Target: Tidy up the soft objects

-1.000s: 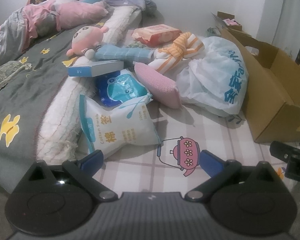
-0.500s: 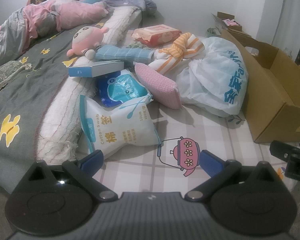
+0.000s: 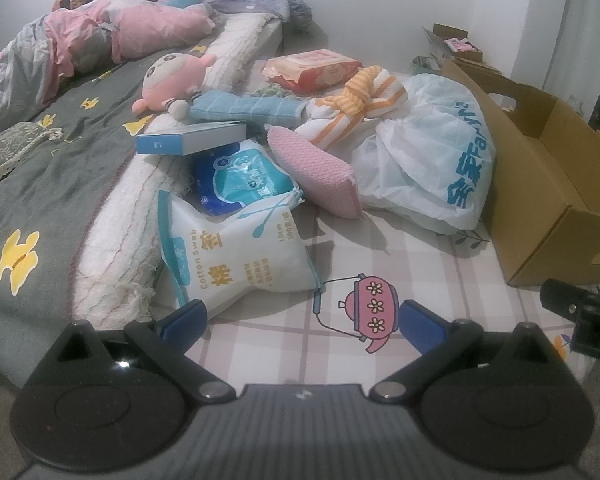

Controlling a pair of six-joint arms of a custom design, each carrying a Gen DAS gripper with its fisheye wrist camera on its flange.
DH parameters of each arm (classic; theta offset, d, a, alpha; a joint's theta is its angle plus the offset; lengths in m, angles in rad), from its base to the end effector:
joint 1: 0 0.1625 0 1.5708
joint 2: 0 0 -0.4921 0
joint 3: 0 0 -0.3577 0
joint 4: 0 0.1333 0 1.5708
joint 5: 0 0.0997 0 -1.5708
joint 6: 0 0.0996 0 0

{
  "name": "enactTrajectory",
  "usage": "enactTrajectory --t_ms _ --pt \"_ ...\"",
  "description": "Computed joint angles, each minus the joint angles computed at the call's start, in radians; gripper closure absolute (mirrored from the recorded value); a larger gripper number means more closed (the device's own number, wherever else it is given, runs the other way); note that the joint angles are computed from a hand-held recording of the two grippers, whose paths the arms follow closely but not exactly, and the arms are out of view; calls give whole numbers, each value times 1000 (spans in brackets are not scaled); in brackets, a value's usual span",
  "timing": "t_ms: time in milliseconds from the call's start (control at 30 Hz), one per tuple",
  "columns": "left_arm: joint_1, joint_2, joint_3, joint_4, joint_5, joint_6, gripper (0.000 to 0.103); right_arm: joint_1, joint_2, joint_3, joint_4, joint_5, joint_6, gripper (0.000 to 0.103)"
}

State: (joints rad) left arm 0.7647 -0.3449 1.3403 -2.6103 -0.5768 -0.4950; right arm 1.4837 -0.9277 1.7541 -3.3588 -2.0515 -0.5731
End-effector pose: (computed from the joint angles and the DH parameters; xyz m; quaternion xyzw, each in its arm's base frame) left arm -0.3982 -0.6824 -0.0211 0.1258 0.8698 -0.3041 0.3676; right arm 0.0289 -0.6720 0.3244 0.1003 -0.8623 0.3565 0.3453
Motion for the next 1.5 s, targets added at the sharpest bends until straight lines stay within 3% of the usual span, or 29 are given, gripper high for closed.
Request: enactTrajectory --t_ms 1167,1367,1500 --pt "-8 -6 22 -39 32 16 1 6 0 3 -24 -21 -17 1" --pt "-4 -12 24 -218 132 188 1 22 -4 -7 -84 83 -97 1" --pt "15 -19 -10 -403 164 379 1 36 -5 -75 4 230 -175 1"
